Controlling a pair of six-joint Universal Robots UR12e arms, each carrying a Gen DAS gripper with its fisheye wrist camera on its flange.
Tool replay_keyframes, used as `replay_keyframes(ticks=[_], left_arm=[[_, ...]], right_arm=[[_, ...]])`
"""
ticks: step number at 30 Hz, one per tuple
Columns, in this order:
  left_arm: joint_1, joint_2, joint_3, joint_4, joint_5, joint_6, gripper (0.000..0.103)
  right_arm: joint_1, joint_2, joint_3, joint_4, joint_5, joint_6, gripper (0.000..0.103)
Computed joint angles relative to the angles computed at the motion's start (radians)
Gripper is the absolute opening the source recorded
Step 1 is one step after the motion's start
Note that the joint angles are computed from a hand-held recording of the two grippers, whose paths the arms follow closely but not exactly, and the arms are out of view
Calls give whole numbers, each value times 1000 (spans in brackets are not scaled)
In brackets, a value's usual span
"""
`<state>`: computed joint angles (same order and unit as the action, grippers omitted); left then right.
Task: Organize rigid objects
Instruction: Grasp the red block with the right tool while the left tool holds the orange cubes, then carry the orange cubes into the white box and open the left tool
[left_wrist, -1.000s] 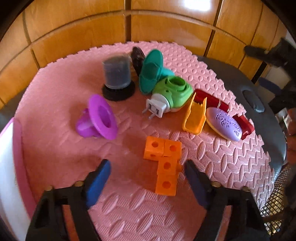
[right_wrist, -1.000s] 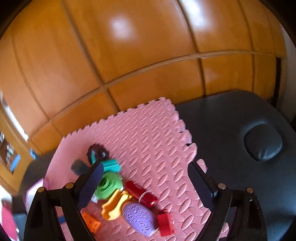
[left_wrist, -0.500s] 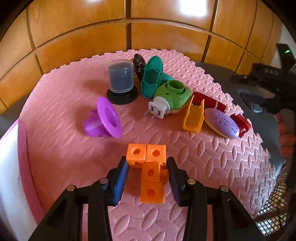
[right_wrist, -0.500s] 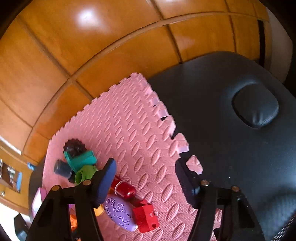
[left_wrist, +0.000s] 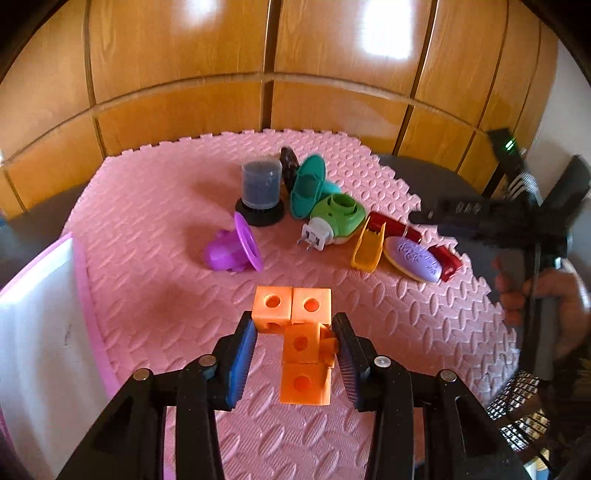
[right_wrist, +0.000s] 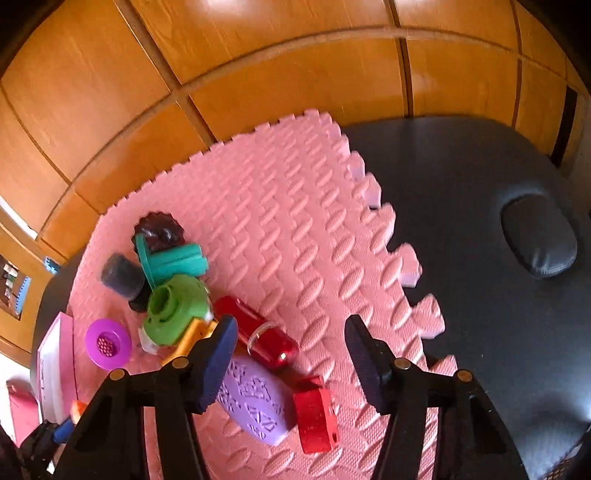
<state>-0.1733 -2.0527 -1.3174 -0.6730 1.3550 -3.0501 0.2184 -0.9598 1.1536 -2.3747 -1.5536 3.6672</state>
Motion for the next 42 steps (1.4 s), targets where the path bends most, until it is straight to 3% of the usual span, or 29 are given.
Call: replay_keyframes(ticks=[3,9,12,13,16,21,23,32,42], left_arm=[[7,17,-18,20,-12,-5,42],[22,35,-36,45,-28,-24,42],[31,42,-46,51,-38,-36,42],[33,45,-49,52,-41,-39,42],[39,52,-60,58,-45,-50,42],[51,64,-74,73,-47,-69,42],[57,70,-80,79,-46,-76,42],[99,104,-122,107,-19,-146,42],[171,145,-188,117,69,-272,42]], right_arm=[[4,2,-10,51,-11,5,57],[0,-30,37,33,16,51,57],[6,-35,32,95,8,32,57],[8,-39,39,89,3,27,55],[15,-48,43,123,-54,41,34],[5,-58,70,127,-39,63,30],[10,-53,62,143,-70,59,25],[22,-40,39,168,-124,23,25],[43,-24,12,201,-206,-36,25]])
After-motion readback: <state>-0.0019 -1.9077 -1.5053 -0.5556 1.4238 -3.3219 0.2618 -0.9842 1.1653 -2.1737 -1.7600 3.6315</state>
